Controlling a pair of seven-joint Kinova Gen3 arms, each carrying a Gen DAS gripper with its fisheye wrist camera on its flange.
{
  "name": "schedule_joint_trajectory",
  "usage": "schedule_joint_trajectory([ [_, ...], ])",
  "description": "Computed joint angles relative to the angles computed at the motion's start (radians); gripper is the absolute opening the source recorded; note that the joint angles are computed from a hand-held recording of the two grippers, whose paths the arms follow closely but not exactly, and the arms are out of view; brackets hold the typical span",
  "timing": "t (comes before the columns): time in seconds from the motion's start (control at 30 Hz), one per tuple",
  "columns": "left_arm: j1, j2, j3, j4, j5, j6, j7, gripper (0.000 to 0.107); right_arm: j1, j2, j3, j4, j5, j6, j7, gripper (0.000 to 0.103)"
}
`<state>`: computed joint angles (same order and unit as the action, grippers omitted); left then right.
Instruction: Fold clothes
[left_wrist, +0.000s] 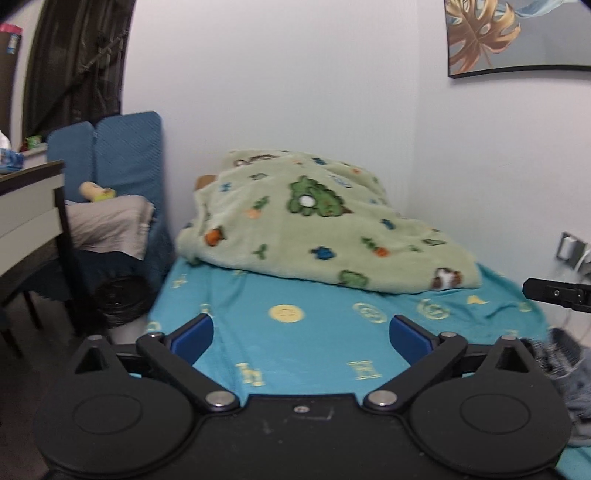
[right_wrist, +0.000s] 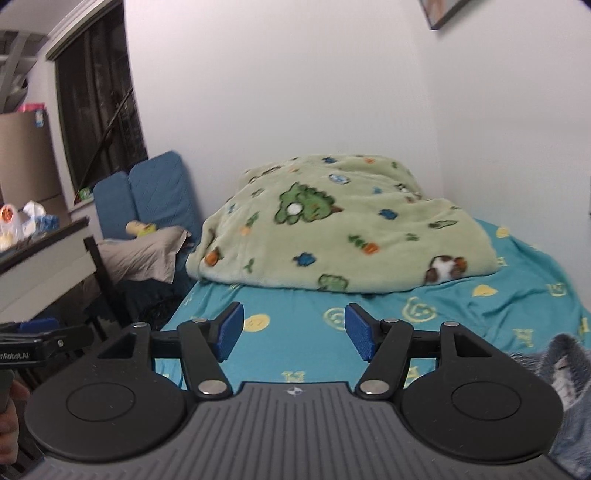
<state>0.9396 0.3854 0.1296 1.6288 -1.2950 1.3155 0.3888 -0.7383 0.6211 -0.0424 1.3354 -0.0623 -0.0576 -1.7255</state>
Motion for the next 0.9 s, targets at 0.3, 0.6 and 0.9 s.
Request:
schedule_joint_trajectory([
  [0.3,0.006,0.037,-0.011,0.072,-0.016,-0.035,0.140,0.102,-0.122,0.047,0.136,0.013,-0.046,0.019,-0.027,0.066],
  [0.6,-0.005,0.045,-0.013,0.083,-0.015,-0.022,0.134,0.102,-0.157,0.061,0.178,-0.004,-0.028,0.089,-0.114,0.066],
  [0.9,-0.018,0.051,-0.010,0.095,0.003,-0.044,0.134,0.102,-0.201,0.081,0.237,-0.027,0.032,0.123,-0.171,0.066],
])
